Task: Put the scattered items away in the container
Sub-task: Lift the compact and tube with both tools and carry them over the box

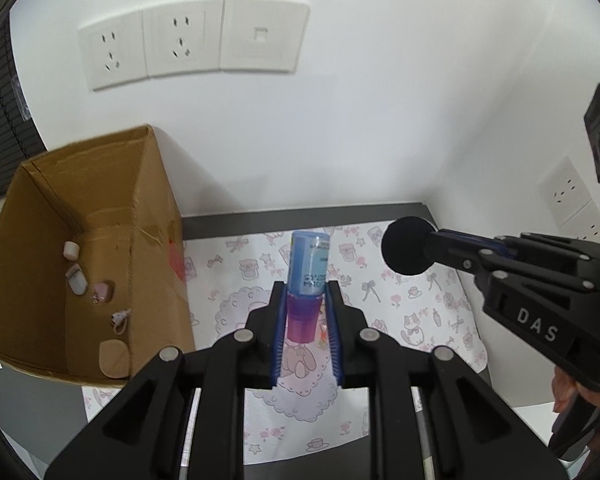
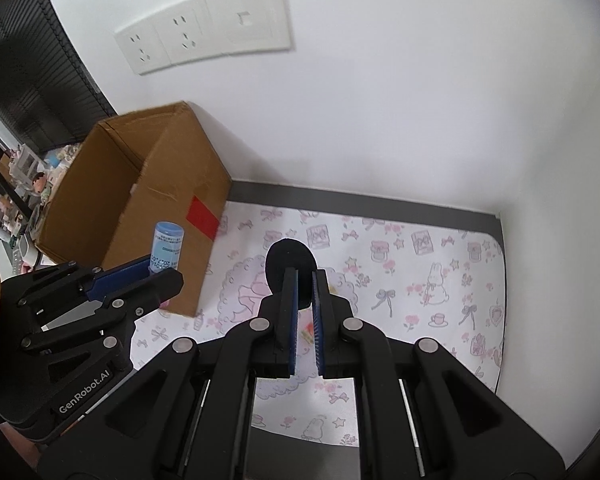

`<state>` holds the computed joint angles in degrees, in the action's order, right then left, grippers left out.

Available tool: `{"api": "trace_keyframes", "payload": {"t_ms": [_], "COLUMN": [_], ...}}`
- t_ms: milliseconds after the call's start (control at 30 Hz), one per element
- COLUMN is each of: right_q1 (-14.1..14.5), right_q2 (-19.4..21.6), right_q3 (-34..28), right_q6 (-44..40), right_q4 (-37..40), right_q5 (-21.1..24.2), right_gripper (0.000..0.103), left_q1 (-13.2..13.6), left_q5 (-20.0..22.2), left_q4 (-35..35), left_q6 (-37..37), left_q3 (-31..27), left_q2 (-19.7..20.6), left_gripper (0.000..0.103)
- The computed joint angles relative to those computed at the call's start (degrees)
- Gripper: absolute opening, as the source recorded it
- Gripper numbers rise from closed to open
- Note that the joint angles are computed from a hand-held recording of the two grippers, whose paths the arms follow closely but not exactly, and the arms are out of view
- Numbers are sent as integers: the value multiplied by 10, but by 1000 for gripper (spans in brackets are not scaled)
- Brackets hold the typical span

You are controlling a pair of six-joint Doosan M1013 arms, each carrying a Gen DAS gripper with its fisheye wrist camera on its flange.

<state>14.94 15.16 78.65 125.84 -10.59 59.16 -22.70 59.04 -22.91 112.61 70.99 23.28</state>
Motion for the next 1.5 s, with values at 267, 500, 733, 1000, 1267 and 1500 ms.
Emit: {"api": "trace_keyframes", "payload": {"t_ms": [267,500,733,1000,1267,1500], "right_q1": [15,31,45,57,69,78], "right_q2": [16,39,64,88,120,149], "right_q3": [-39,-77,-115,-158,-208,-251], "right_q6": [-7,-20,-29,-37,-52,-65], "right_q4": [-14,-18,-22,-28,-27,-18], "right_q5": [2,10,24,35,49,62], "right_gripper": [7,7,7,7,7,7], "left_q1": [20,41,61,78,97,113], "left_q5": [-1,0,-1,0,5,11], "left_q4": [-12,-28,-37,-33,-35,-36], "left_q6": [7,8,8,3,0,-7], "left_q3": [-17,-30,-46,-63,-82,-97], "left_q2": [0,6,15,22,35,46], "left_gripper": [19,19,19,19,19,19]}}
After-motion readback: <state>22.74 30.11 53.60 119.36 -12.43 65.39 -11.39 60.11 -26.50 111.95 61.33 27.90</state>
